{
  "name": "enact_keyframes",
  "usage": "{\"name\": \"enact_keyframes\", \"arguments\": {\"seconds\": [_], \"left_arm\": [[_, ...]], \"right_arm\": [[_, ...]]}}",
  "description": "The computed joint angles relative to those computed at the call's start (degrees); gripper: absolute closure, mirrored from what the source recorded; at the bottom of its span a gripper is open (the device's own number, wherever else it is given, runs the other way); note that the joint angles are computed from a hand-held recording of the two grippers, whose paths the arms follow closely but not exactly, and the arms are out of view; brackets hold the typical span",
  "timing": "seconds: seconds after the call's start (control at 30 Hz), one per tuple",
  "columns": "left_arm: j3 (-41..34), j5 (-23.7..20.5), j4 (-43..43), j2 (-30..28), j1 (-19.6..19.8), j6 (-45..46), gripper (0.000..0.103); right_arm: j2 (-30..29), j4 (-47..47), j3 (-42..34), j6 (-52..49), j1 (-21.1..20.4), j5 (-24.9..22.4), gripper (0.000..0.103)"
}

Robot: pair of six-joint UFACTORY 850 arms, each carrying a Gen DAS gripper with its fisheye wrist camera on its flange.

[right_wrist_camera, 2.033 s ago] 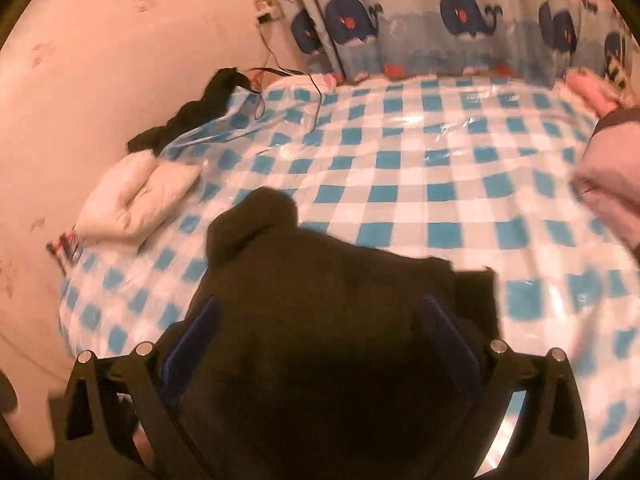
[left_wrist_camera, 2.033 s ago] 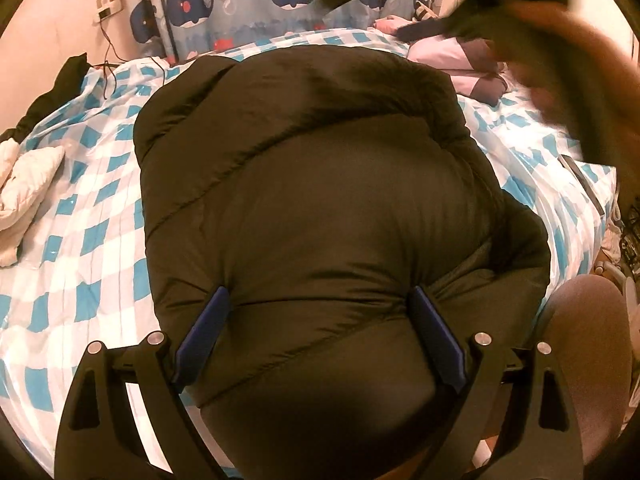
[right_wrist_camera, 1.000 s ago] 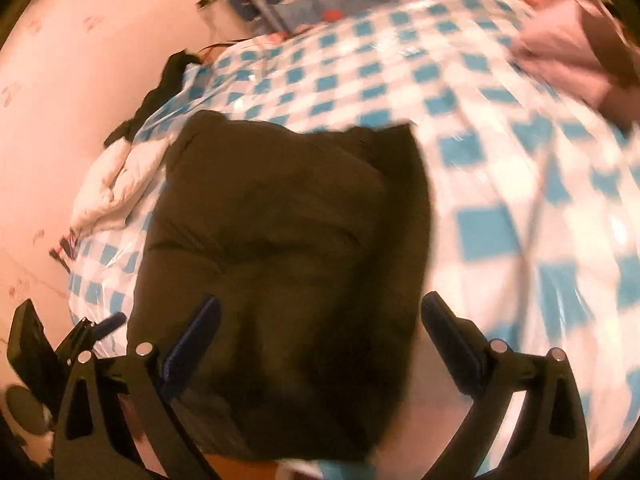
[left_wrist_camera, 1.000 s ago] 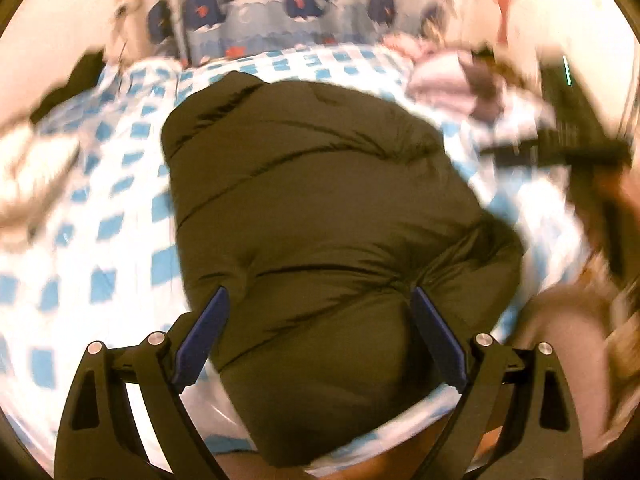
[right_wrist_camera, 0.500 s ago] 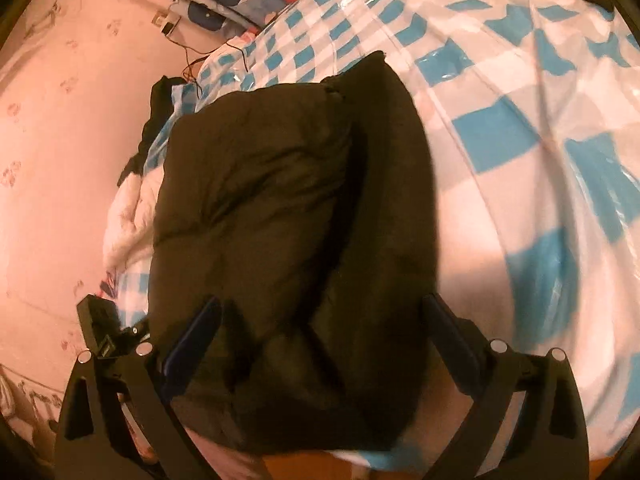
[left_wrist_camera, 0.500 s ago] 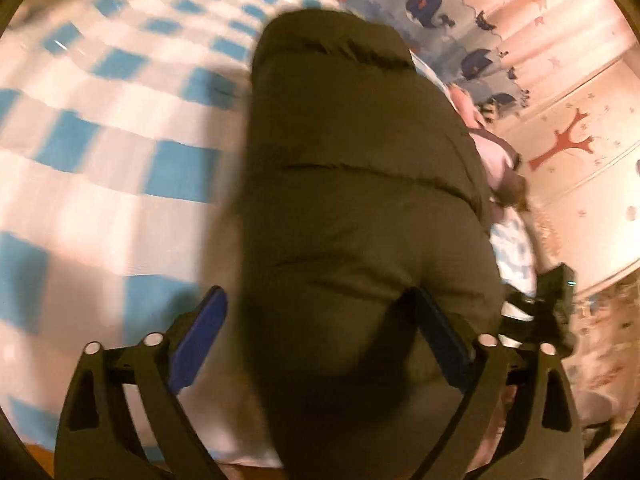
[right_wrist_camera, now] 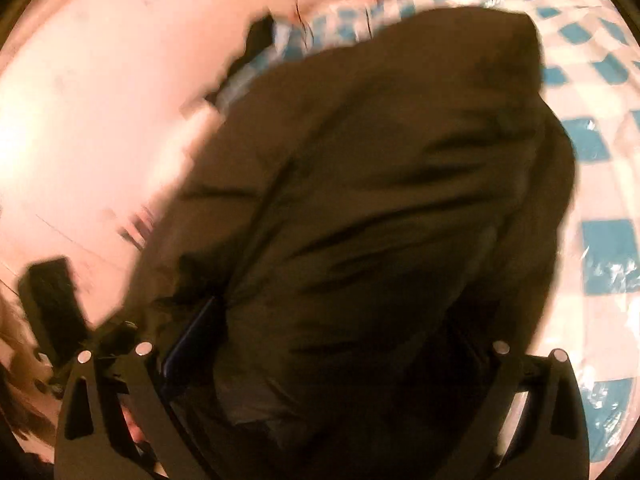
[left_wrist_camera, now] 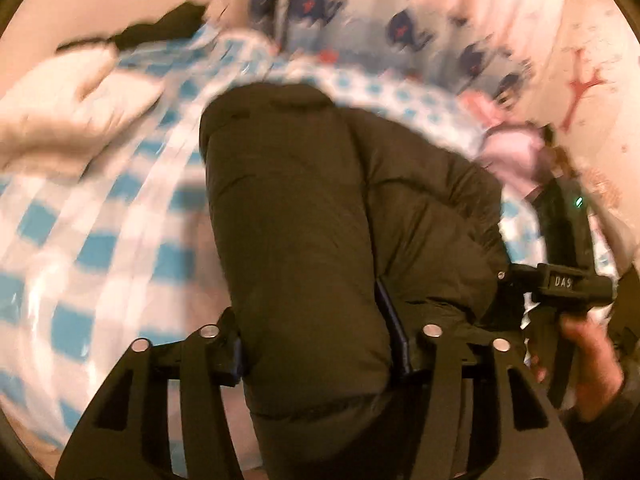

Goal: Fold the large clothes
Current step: 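Open both grippers and withdraw them from the folded jacket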

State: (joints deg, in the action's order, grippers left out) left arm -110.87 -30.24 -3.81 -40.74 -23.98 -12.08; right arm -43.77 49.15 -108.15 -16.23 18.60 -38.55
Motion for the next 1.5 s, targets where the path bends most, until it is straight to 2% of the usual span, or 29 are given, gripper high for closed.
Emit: {"name": "enact_keyframes", "arguments": {"seconds": [0.03, 0.07, 0.1, 0.17, 0.23, 0.3, 0.37, 0.43, 0.47, 0.5, 0.53, 0.6, 0.63, 0.7, 0.8, 0.83, 0.93, 0.97, 1.0, 1.07, 1.1, 1.2, 1.33, 1.5], "left_arm": [[-1.1, -4.5, -1.4, -1.5, 0.7, 0.1, 0.038], [-0.8, -6.6, -4.5, -2.0, 1.6, 1.6, 0.034], [0.4, -6.3, -7.3, -1.5, 2.5, 3.4, 0.032], [3.4, -4.0, -5.8, 1.0, 2.7, 2.0, 0.022], [5.3, -1.7, 3.9, 3.2, 1.8, -5.8, 0.020], [6.3, 0.0, 14.9, 4.6, 0.6, -14.9, 0.017], [5.1, -0.4, 22.1, 4.2, -0.5, -20.9, 0.016], [3.9, -1.4, 25.9, 3.8, -1.2, -23.6, 0.016], [4.0, -1.8, 26.8, 4.0, -1.6, -24.4, 0.016], [2.8, -2.5, 26.6, 3.2, -1.9, -24.2, 0.016], [2.1, -3.0, 26.0, 2.9, -1.9, -23.5, 0.016], [1.6, -3.8, 25.5, 2.4, -1.9, -22.8, 0.016], [1.0, -4.1, 25.1, 1.8, -1.7, -22.5, 0.016], [0.7, -4.9, 25.9, 1.8, -2.0, -22.7, 0.016], [2.0, -5.2, 29.7, 2.7, -3.0, -25.1, 0.016], [2.5, -5.3, 30.2, 3.1, -3.2, -25.5, 0.016], [5.3, -4.5, 31.3, 5.3, -3.8, -26.8, 0.016], [6.1, -4.2, 31.3, 6.0, -4.0, -27.0, 0.016], [7.0, -3.9, 31.6, 6.7, -4.3, -27.5, 0.016], [7.8, -4.1, 31.8, 7.3, -4.7, -27.5, 0.016], [8.0, -4.2, 31.0, 7.5, -4.8, -26.8, 0.016], [9.7, -5.1, 30.2, 9.0, -5.3, -25.7, 0.016], [13.1, -5.3, 32.1, 12.1, -6.3, -28.3, 0.016], [16.0, -5.5, 32.9, 14.9, -7.4, -30.5, 0.015]], "right_arm": [[-0.4, -3.3, -0.5, 3.1, 0.2, -0.7, 0.005], [0.0, -4.2, 0.6, 4.5, -0.1, -1.3, 0.005], [1.4, -2.7, 2.8, 3.4, -0.2, -0.7, 0.005], [6.7, 2.7, 10.3, -2.2, -0.4, 4.8, 0.006], [11.0, 0.9, 14.1, -3.3, 0.2, 12.0, 0.006], [12.2, -1.2, 13.5, -2.3, 0.7, 16.4, 0.006], [10.3, -8.5, 8.3, 3.0, 1.4, 19.4, 0.006], [7.1, -18.9, 2.9, 12.4, 2.4, 19.9, 0.006], [3.9, -24.5, -1.5, 17.7, 2.9, 18.9, 0.006], [0.3, -27.7, -6.4, 20.6, 2.8, 15.4, 0.006], [-5.0, -28.5, -12.4, 21.9, 2.5, 9.6, 0.006], [-13.7, -22.9, -22.3, 23.7, 1.4, -1.2, 0.005], [-15.1, -20.8, -24.3, 23.4, 0.9, -3.5, 0.005], [-12.2, -23.6, -20.9, 24.2, 0.9, -2.0, 0.005], [-1.4, -28.8, -7.1, 23.8, 2.3, 6.8, 0.006], [3.3, -32.0, -1.1, 25.4, 3.2, 11.5, 0.006], [10.9, -35.0, 8.7, 26.5, 5.3, 18.2, 0.006], [12.4, -37.6, 10.9, 27.6, 6.2, 18.4, 0.006], [12.3, -38.4, 11.3, 27.6, 6.8, 16.2, 0.006], [8.8, -32.9, 9.2, 21.9, 6.9, 8.0, 0.006], [8.2, -29.9, 9.1, 20.7, 6.5, 6.8, 0.006], [11.8, -33.2, 12.4, 24.6, 7.2, 10.7, 0.006], [18.5, -45.6, 17.5, 36.0, 9.0, 14.8, 0.006], [21.0, -48.2, 18.6, 39.2, 9.8, 12.0, 0.006]]}}
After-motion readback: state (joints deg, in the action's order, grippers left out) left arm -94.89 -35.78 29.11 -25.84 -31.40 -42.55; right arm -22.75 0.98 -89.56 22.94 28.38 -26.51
